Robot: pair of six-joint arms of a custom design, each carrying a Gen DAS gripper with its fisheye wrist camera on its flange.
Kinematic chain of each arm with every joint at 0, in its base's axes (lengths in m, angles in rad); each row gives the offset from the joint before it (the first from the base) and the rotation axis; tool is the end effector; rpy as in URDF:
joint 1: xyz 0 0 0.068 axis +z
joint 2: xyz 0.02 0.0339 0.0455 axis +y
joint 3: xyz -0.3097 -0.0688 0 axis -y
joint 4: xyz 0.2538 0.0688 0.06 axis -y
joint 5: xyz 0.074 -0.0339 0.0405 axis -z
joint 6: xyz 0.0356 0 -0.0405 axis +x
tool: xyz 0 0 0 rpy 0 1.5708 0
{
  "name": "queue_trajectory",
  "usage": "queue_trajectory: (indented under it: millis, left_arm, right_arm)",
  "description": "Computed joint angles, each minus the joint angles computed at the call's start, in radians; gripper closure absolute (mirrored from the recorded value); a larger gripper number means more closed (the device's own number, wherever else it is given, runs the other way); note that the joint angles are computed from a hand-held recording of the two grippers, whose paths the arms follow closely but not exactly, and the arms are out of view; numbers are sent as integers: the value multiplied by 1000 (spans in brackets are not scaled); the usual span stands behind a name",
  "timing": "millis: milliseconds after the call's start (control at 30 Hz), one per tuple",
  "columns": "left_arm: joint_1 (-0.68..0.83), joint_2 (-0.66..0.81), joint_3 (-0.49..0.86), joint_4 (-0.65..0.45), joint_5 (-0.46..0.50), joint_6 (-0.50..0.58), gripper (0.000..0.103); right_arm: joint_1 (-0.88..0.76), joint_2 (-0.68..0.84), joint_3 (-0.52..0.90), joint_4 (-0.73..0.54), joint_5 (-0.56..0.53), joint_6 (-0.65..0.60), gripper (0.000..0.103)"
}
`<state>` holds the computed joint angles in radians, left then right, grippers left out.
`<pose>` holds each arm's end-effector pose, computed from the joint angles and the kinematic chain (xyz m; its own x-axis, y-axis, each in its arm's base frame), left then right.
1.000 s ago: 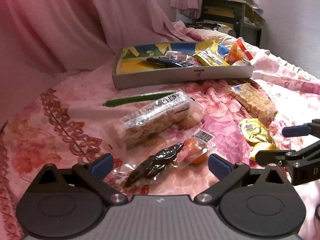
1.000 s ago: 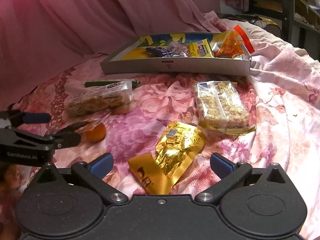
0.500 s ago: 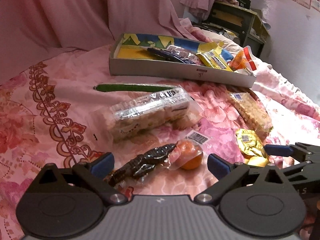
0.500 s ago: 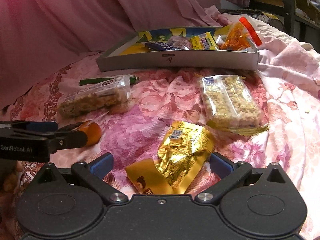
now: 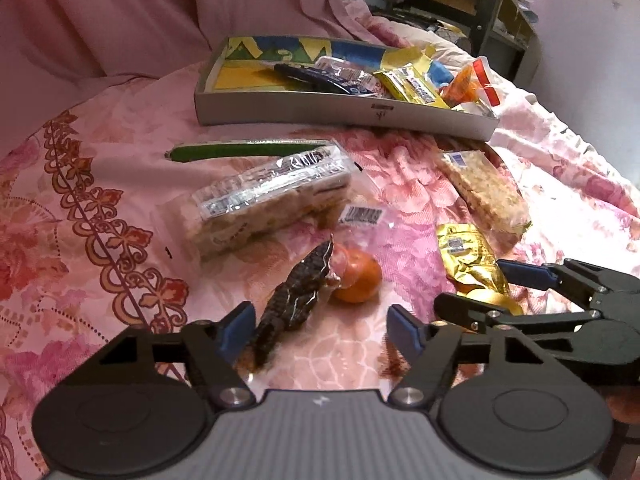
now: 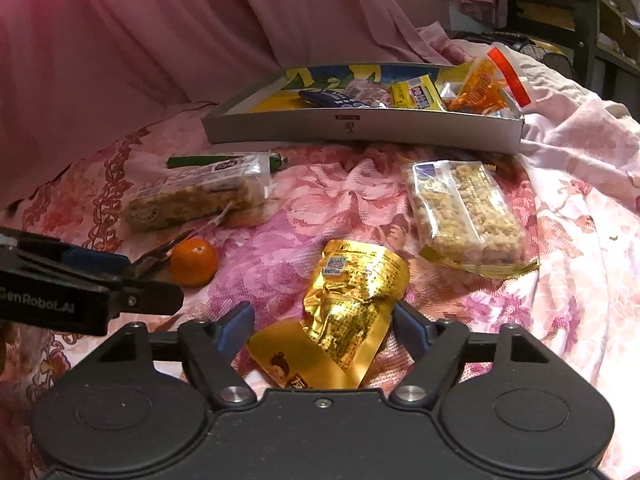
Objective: Organize snacks
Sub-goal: 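Grasp the dark jerky packet with the left gripper while the right grasps the gold foil pouch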
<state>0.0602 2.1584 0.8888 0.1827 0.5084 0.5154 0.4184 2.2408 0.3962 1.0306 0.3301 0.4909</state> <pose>0.3735 0.0052 0.0536 -0.6833 0.3901 -0.6172 0.5865 0.7968 -0.1456 0.2563 0.1013 0.0174 -0.6712 0.1896 -0.7166 0.1535 0.9813 0.1158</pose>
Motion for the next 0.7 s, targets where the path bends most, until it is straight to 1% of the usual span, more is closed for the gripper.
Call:
queue_trajectory:
  millis: [33,67,100,133,167,200,300,567,633,700]
  left_arm:
    - [-2,-4,-2,-1,-5,-7,34]
    - [-4,-6,-2,2,-10,-17,40]
    - [-3,-6,-4,9,-11,-30,45]
    - [0,-5,-4,16,-8,-43,47]
    - [3,-3,-2,18,-3,-59,49]
    - [6,1,2,17,4,-75,49]
    - [13,11,10,27,25,-108,49]
    - [-16,41,-13,143,-28,-201,49]
    - [-22,38,-25,163,-50,-200,53]
    - [-25,32,-32,169,-61,-192,60]
  right_arm:
    - [4,0,1,-3,6,-4,29]
    - [8,1,2,-4,13,-7,33]
    - [12,1,0,0,23,-7,39]
    - [13,1,-2,4,32,-7,43]
    - [13,1,-2,4,40,-6,49]
    - [10,1,-3,4,43,-3,53]
    - [7,3,-6,10,47,5,55]
    - [13,9,-9,27,44,-11,55]
    - [13,11,-9,31,40,-14,55]
    - [13,13,-7,31,38,-18,55]
